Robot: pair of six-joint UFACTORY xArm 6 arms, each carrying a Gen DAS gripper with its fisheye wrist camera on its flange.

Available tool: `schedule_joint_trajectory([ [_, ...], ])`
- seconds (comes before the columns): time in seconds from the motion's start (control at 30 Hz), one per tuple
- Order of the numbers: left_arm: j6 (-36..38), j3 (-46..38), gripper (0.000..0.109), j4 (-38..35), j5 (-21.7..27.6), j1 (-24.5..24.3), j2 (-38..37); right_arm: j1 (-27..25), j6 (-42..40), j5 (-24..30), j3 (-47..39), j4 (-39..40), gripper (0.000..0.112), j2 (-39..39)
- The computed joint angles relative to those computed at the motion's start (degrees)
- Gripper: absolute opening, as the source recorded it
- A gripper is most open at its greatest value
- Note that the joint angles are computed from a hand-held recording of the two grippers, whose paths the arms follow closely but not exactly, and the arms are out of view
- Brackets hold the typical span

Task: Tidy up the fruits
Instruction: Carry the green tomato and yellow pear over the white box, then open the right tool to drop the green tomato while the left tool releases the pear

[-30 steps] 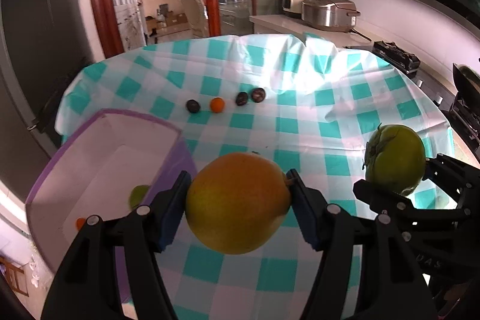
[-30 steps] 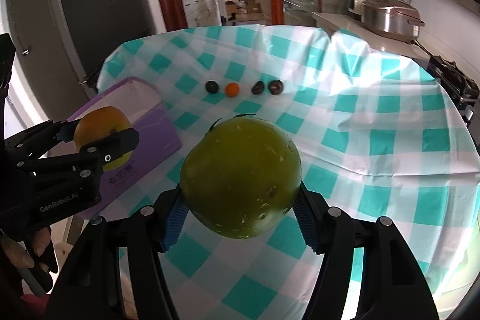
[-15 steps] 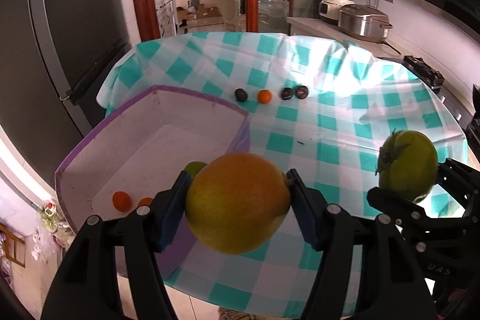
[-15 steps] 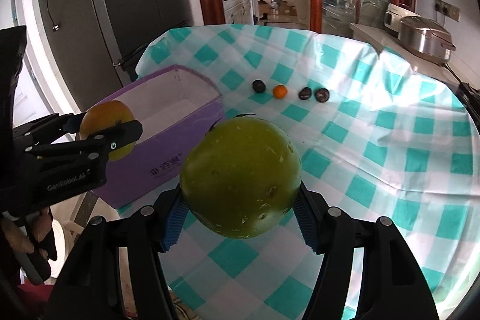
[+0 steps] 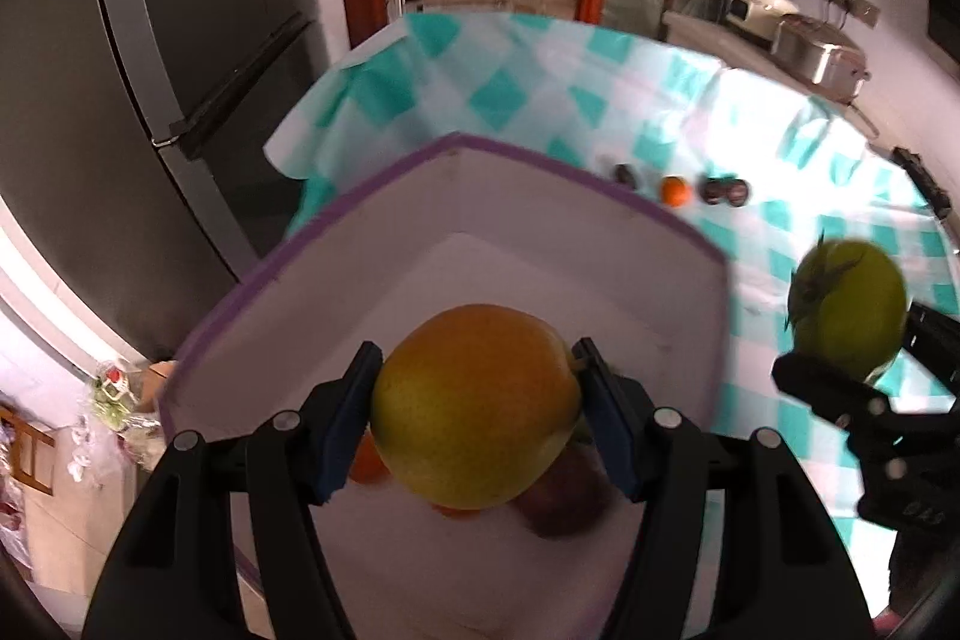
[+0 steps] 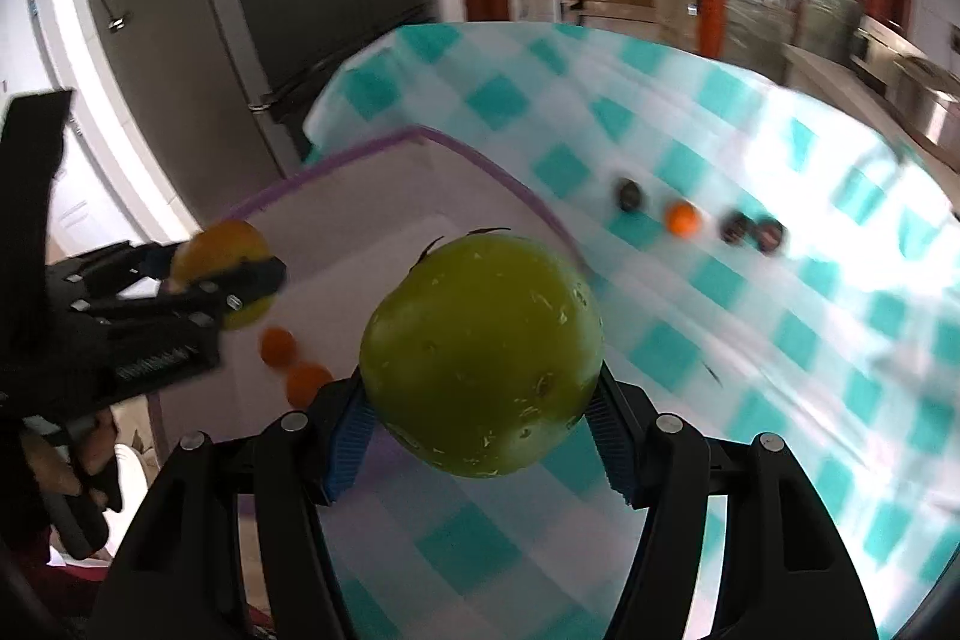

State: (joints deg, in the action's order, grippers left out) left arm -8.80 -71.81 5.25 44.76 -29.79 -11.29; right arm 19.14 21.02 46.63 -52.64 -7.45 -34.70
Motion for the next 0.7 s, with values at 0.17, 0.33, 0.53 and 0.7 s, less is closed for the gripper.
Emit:
schedule_joint_trajectory([
  [0.17,7.6,-7.2,0.065,-4.6,4.0,5.3,7.7,0.9,-4.7,1.8,-11.1,2.8,0.062,15.2],
  [0.33,13.7,-13.0,0.065,-6.9,9.6,7.5,14.0,1.7,-8.9,8.8,-20.5,2.3,0.062,26.6],
  [0.53,15.9,-17.4,0.065,-6.5,14.9,7.8,19.5,2.4,-13.2,19.7,-31.0,0.4,0.062,37.4],
  [0.7,16.6,-20.7,0.065,-7.1,18.5,8.6,22.9,2.8,-14.2,24.2,-34.9,0.5,0.062,41.6],
])
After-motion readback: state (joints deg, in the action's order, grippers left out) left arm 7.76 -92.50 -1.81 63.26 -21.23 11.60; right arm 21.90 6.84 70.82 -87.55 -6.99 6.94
